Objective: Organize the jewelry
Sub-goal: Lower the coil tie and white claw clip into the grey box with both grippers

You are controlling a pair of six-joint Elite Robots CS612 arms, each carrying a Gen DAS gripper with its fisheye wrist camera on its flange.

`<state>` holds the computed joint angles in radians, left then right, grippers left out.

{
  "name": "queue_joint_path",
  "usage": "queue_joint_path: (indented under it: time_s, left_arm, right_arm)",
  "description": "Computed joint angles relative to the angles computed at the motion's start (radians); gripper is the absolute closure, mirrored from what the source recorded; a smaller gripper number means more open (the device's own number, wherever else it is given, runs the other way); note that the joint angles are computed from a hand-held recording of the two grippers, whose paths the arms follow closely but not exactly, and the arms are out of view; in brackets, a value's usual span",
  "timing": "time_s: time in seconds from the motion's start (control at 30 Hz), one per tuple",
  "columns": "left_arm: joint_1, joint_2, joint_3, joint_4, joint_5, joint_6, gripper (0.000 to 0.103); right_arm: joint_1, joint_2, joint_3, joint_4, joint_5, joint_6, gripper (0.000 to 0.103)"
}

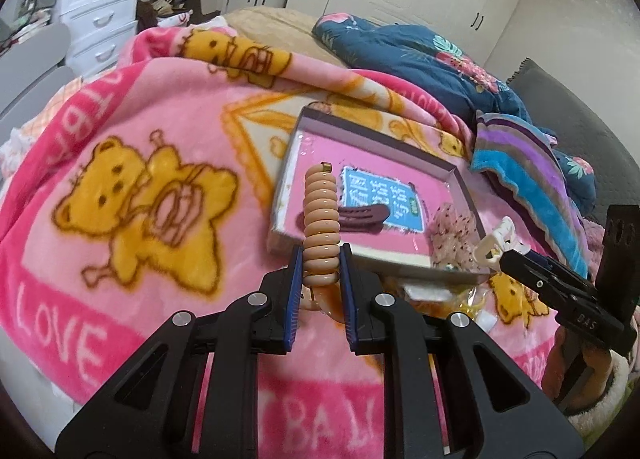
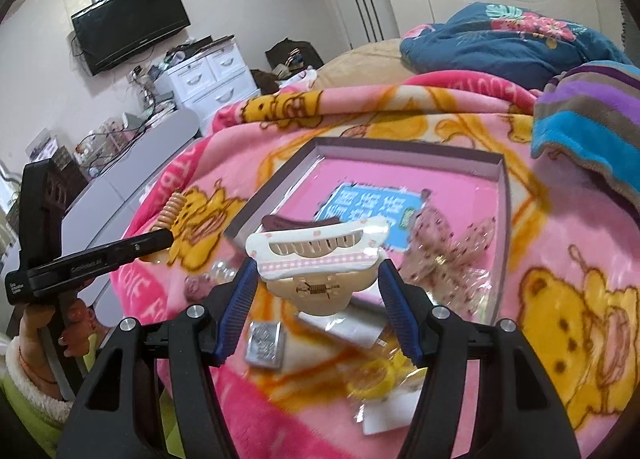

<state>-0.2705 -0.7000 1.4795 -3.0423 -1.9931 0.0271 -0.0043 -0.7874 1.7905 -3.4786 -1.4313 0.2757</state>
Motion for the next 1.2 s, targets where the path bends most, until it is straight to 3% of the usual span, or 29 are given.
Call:
queue_joint_path:
  time_s: [0.77,1.2]
  left_arm:
    - [-0.052,0.06,-0.15,0.101,-0.03,0.042,0.092]
    - [-0.074,0.118,-0.24,0.2,-0.008,0.063,0.092]
  right_arm:
    - [-0.047,0.006,-0.015,-0.004,-0.079,0.058,0.042]
    - [-0.06,0.039,-0.071,0.072,-0.101,0.049,0.042]
